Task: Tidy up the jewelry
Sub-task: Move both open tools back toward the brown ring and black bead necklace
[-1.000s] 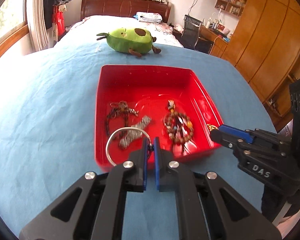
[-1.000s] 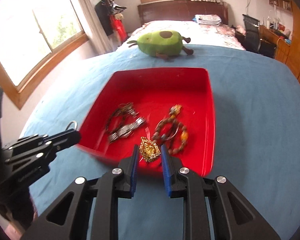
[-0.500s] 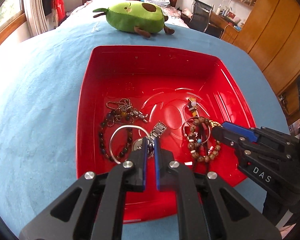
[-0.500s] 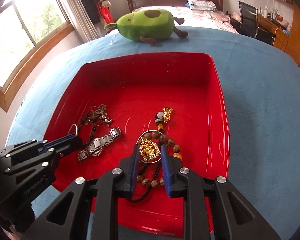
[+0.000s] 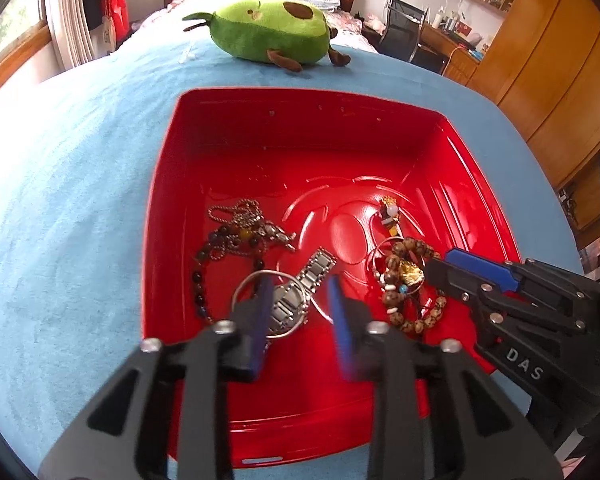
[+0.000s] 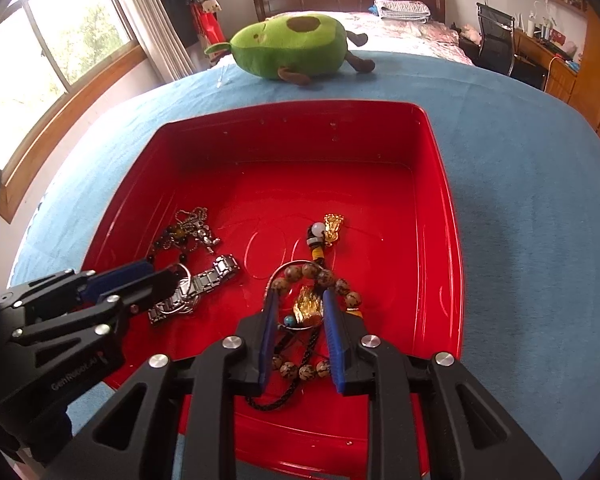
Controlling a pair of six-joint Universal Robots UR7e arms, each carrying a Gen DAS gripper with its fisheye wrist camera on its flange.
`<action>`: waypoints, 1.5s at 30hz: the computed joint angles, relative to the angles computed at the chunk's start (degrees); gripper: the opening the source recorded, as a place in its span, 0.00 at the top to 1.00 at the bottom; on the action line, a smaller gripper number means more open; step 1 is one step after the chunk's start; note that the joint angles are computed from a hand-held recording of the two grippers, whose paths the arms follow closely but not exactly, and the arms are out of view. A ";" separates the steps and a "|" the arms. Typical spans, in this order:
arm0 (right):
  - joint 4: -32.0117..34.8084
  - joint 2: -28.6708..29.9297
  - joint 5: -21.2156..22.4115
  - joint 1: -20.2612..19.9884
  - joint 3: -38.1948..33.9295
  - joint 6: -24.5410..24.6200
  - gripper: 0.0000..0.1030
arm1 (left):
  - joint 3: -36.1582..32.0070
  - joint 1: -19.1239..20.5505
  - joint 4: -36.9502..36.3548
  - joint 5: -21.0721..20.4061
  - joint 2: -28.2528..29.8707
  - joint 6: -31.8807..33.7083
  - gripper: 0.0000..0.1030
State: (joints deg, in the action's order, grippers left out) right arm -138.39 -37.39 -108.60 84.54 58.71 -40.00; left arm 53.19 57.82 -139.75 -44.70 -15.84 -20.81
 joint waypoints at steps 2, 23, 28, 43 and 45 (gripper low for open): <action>-0.64 -0.42 0.09 0.06 0.59 -0.24 0.73 | 0.85 -0.20 -0.89 -0.06 -0.43 0.31 0.69; -15.84 -14.11 6.66 -1.22 18.32 -3.16 0.18 | 22.69 -7.36 -20.95 9.08 -10.65 3.65 0.24; -15.78 -18.52 7.25 -1.96 23.75 -4.20 0.05 | 31.43 -10.25 -21.92 10.45 -14.82 -0.22 0.13; -11.07 -32.62 11.92 -6.04 41.28 -7.90 0.04 | 49.24 -16.74 -21.07 10.58 -22.23 -11.91 0.09; -11.27 -33.90 11.93 -6.69 43.17 -8.78 0.04 | 50.71 -16.90 -20.44 9.30 -22.93 -12.99 0.09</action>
State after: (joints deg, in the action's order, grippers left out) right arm -149.66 -71.29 -96.67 77.85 101.88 -48.78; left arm 103.90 40.92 -160.19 -35.39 -38.77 -33.80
